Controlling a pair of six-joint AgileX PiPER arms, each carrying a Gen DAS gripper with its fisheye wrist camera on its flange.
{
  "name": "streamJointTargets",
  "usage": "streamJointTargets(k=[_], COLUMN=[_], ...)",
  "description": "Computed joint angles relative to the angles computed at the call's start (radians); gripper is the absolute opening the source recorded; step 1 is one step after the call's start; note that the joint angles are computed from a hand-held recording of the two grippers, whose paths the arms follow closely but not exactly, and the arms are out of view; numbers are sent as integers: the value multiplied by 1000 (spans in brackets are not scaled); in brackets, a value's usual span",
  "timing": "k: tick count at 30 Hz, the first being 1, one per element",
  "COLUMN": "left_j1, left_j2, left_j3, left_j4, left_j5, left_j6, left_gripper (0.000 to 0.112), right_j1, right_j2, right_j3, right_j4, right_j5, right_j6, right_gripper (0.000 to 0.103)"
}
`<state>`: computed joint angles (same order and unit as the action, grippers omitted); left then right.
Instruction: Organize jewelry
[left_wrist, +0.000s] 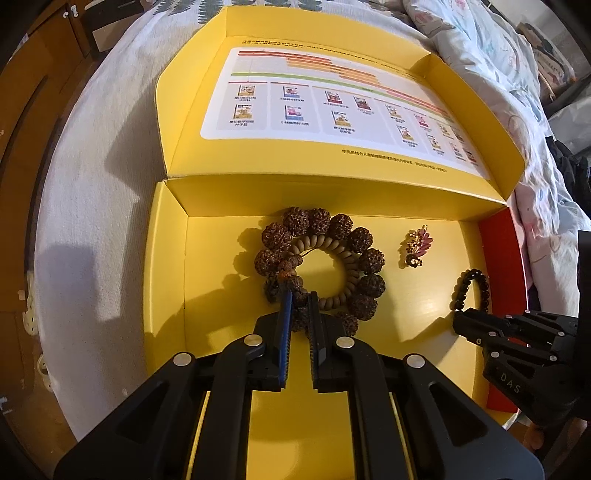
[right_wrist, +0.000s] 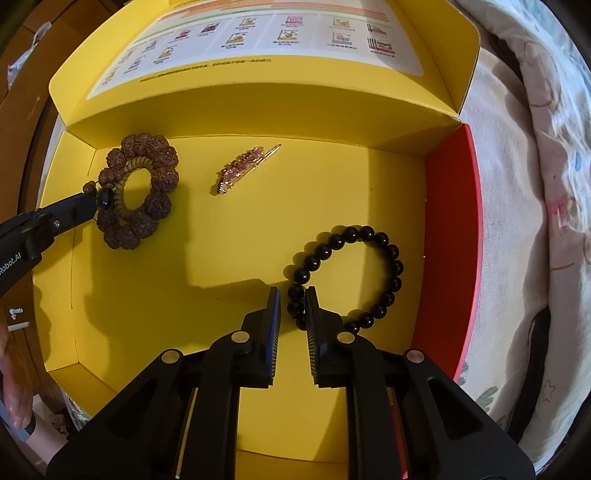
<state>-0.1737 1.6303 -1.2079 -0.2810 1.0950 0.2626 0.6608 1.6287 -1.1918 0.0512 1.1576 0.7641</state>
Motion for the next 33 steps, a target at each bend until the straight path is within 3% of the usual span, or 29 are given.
streamJointTargets(k=[19, 22, 24, 27, 33], left_j1=[32, 23, 18, 11, -21], left_j2=[8, 14, 17, 31, 35], left_j3=[8, 8, 13, 15, 37], left_j4=[39, 51, 62, 71, 121], left_j5=[-50, -58, -68, -82, -124], left_j6=[-12, -11, -19, -27, -66], left_gripper=[10, 26, 42, 47, 47], right_j1=[-33, -29, -28, -21, -5], right_j2=[-58, -42, -34, -26, -9], right_j3=[43, 34, 34, 28, 5], right_j4=[11, 9, 7, -4, -22], right_j5=[-3, 9, 7, 5, 25], right_j6=[-27, -34, -33, -28, -15], right_gripper=[15, 15, 15, 15, 15])
